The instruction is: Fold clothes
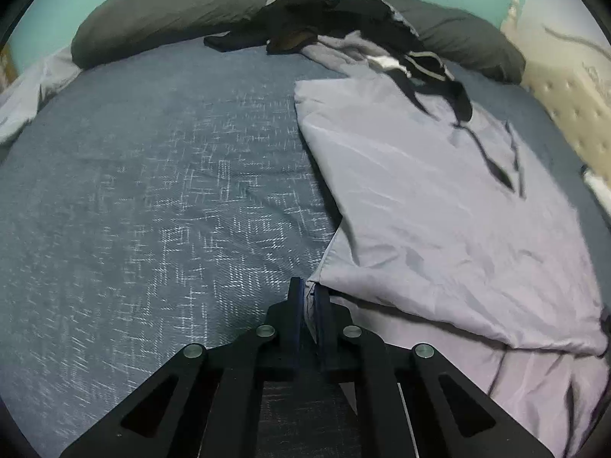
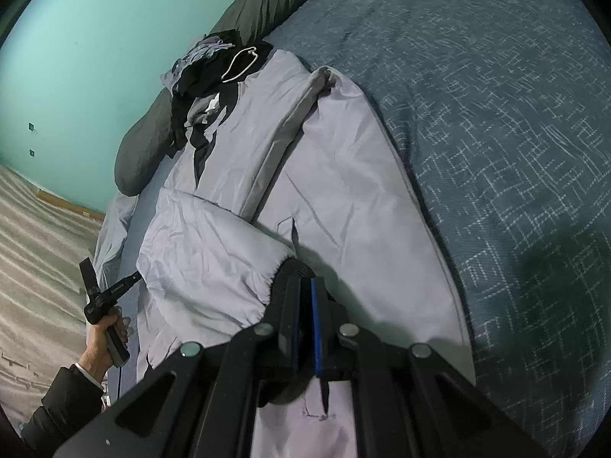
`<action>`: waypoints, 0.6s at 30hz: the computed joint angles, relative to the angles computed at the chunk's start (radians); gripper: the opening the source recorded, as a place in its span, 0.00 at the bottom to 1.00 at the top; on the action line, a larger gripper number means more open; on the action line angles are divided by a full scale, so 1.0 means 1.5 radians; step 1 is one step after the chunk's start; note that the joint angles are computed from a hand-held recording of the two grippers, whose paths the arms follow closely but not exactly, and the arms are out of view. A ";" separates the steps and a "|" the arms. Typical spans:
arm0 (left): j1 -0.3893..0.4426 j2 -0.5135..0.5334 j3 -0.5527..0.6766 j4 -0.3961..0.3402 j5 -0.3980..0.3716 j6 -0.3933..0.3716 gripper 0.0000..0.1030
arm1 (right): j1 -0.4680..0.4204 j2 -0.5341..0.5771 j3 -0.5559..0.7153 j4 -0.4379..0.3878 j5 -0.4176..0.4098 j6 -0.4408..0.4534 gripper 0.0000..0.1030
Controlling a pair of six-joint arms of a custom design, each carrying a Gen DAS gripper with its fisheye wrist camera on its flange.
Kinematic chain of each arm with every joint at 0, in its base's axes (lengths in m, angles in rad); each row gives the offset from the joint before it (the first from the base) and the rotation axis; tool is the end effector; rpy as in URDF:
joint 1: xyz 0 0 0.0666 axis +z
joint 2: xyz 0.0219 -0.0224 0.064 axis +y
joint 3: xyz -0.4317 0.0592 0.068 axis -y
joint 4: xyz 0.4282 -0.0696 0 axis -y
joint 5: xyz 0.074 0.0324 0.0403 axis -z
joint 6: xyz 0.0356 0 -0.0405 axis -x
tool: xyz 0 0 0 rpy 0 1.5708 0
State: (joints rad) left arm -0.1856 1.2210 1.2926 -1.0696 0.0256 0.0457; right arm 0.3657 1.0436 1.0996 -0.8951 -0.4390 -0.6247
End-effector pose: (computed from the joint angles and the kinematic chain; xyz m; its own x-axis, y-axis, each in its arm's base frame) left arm 0.4166 -0.0796 0.4979 -0.8341 0.1102 -0.5404 0.1602 0.9860 -0.0462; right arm 0.3326 0.1431 0.4827 -0.9080 0.2192 -0.3570 -0.0713 0.7589 0.6473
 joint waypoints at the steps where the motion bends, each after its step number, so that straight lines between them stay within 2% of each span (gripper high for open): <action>1: -0.002 0.003 0.001 -0.001 -0.006 0.002 0.06 | 0.001 0.000 0.000 -0.001 0.000 0.001 0.05; 7: 0.004 0.018 0.011 -0.002 0.001 0.027 0.06 | 0.002 -0.006 0.001 0.001 0.003 0.003 0.05; 13: 0.004 0.014 0.010 -0.020 0.004 0.016 0.08 | 0.006 -0.005 -0.001 -0.007 0.003 0.007 0.05; 18: 0.033 -0.018 0.004 -0.034 0.062 0.051 0.08 | -0.001 -0.010 -0.003 -0.001 -0.001 -0.001 0.05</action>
